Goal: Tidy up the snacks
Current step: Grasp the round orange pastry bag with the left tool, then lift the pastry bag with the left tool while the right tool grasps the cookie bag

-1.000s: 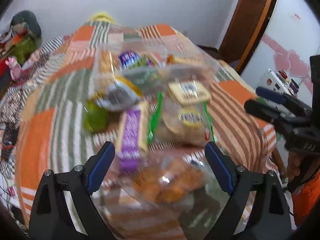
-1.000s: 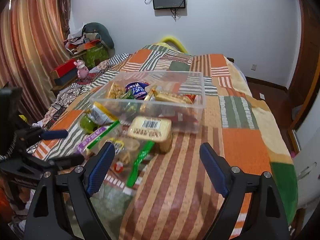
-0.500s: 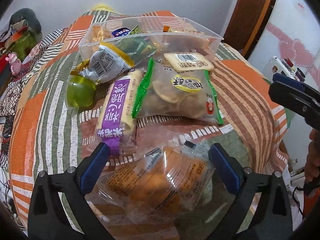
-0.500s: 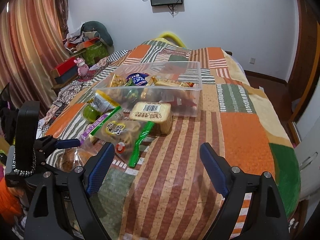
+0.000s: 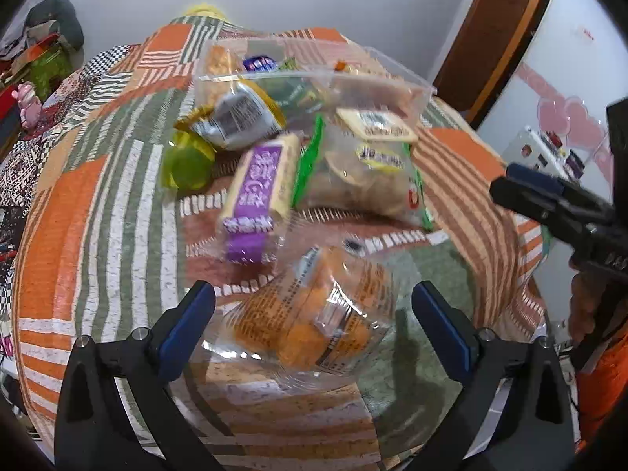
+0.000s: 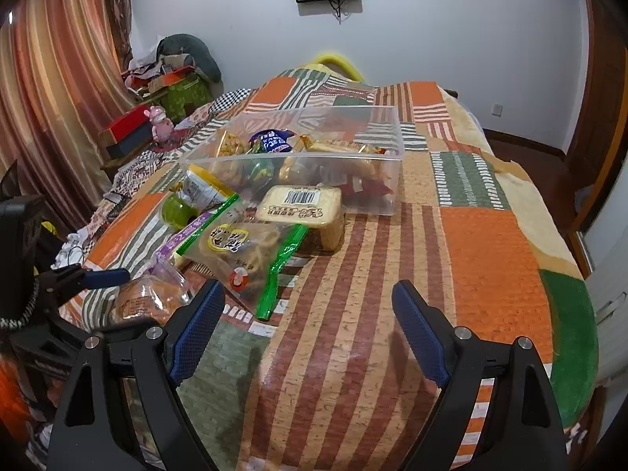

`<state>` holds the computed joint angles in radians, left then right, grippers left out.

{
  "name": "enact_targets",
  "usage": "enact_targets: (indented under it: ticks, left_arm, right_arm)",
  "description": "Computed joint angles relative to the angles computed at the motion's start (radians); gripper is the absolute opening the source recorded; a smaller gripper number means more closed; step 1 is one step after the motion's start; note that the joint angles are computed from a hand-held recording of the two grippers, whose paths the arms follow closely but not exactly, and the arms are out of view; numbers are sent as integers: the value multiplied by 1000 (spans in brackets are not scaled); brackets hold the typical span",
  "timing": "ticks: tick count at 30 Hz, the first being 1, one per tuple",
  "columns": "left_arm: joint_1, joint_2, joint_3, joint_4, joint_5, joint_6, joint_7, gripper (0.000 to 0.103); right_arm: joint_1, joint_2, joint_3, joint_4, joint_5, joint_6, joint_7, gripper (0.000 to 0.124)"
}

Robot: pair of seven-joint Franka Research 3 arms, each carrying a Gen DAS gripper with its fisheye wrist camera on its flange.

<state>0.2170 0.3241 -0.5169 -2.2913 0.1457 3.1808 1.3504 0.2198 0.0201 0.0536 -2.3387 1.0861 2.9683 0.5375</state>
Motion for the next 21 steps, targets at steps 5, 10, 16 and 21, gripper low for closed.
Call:
enact_targets:
  ticks: [5, 10, 16, 21]
  left_arm:
    - [15, 68, -34, 53, -58, -43, 27, 79]
    - [51, 64, -63, 36, -39, -9, 13, 60]
    - [108, 16, -106, -12, -12, 47, -17, 57]
    - [160, -45, -126, -57, 44, 120, -78, 57]
  right_arm:
    - [5, -2, 2, -6, -28, 6, 18, 85]
    - [5, 5, 3, -1, -50, 2, 43, 85]
    - [4, 24, 10, 15, -81, -8, 74, 86]
    - [6, 45, 22, 40, -91, -15, 90, 91]
